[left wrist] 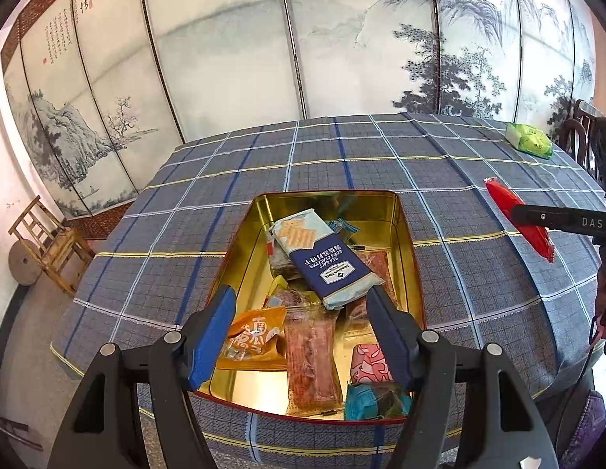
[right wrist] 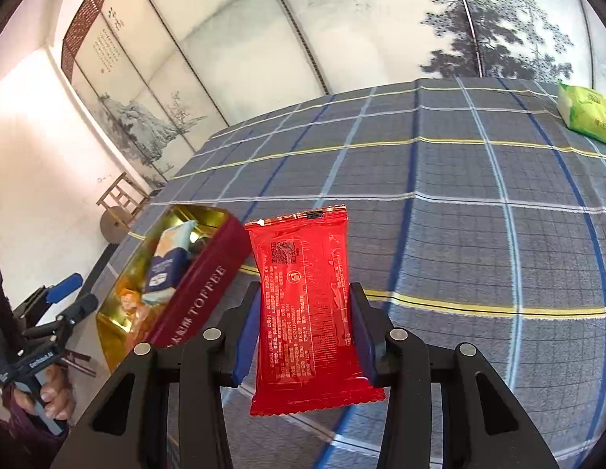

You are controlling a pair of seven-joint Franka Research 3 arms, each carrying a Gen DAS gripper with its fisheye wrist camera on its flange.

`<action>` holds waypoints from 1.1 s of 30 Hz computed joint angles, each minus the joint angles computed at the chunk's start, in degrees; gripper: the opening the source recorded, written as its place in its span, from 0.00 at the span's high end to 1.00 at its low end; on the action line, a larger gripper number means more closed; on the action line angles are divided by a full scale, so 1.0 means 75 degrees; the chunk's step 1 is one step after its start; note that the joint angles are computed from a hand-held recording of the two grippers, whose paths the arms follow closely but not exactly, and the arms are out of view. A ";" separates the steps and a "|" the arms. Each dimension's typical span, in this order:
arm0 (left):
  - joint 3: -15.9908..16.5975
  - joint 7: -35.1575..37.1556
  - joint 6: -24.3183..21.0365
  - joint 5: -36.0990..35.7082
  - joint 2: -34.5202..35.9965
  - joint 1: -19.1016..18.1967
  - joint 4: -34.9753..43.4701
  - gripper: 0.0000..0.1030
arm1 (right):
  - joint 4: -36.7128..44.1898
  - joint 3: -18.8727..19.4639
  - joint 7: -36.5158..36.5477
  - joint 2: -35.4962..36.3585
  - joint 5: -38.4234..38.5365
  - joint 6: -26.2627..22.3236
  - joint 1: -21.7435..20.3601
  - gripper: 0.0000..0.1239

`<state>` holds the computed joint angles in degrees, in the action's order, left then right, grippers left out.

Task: Organize snacks
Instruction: 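Carry the red wrapped snack into the tin and open the right gripper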

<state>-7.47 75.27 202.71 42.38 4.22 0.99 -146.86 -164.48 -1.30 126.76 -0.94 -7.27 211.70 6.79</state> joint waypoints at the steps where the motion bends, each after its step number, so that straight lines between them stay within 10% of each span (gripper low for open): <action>1: 0.0020 0.0094 0.0001 -0.0129 0.0004 -0.0025 -0.0019 0.36 | 0.0098 0.0014 0.0141 0.0000 -0.0163 -0.0037 0.0023 0.64; 16: 0.0190 0.1748 0.0451 -0.2105 0.0081 -0.0300 -0.0380 0.26 | 0.1802 0.0563 0.2373 0.0768 -0.2502 -0.0254 -0.0112 0.64; 33: 0.0226 0.1382 0.0631 -0.1939 0.0318 0.0029 -0.0293 0.26 | 0.3331 0.1747 0.3187 0.1929 -0.3333 -0.1021 -0.1070 0.64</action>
